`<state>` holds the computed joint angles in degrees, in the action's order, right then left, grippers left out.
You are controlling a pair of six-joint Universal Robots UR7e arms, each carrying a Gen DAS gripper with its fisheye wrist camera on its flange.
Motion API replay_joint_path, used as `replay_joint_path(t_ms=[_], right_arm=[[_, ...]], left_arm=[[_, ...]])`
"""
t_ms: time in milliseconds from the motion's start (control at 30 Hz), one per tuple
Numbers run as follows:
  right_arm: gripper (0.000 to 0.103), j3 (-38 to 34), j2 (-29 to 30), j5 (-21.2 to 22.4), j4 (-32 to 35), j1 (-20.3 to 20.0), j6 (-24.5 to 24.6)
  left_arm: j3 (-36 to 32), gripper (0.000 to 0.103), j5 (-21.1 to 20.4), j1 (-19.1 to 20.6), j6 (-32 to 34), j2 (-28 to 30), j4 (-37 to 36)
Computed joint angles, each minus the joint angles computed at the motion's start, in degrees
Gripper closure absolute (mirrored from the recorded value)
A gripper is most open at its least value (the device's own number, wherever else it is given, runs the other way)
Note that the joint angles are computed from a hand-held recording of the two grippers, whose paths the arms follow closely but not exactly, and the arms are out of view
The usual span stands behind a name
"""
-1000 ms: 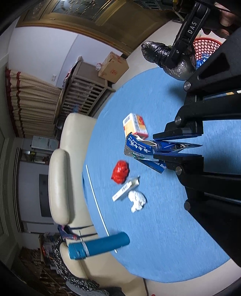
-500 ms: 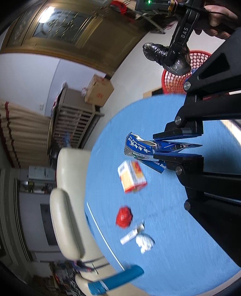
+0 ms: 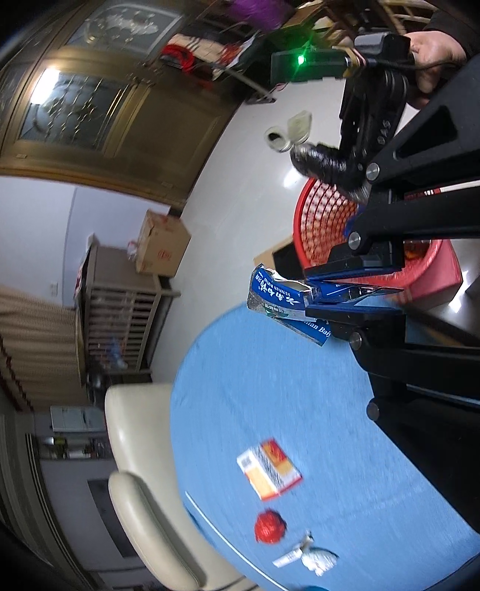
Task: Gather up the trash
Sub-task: 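Carry the black bag and blue packet over the red basket, then open the right tool to drop the black bag while the left tool releases the blue packet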
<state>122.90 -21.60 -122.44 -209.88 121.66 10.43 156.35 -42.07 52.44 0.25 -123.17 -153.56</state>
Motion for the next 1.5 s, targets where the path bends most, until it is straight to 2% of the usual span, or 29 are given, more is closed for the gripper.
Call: replay_joint_path(t_ms=[100,267,367,867,1267,1367,1500], right_arm=[[0.059,0.5,-0.4,-0.2,1.1,-0.6,-0.6],[0.059,1.3,-0.9,-0.8,1.8,-1.0,-0.6],[0.059,1.7,-1.1,-0.9,2.0,-1.2,-0.5],[0.059,2.2,-2.3,-1.2,4.8,-1.2,-0.6],[0.059,2.1,-2.7,0.0,10.3,-2.5,-1.1],[0.053,1.9,-2.8,-0.1,11.9,-2.8,-0.5],[0.039,2.0,-3.0,0.1,11.9,-3.5,-0.2]], left_arm=[[0.2,0.090,-1.3,0.1,0.5,3.5,-2.6],[0.3,0.089,-2.1,-0.6,-0.1,6.3,-3.6],[-0.2,0.089,-3.0,0.3,1.0,8.0,-5.1],[-1.5,0.089,-6.3,2.9,3.5,11.7,-8.2],[-2.8,0.090,-7.9,5.1,4.9,15.0,-9.4],[-2.9,0.089,-8.1,5.4,5.1,15.6,-9.7],[-3.1,0.089,-8.1,5.5,4.8,16.3,-9.8]])
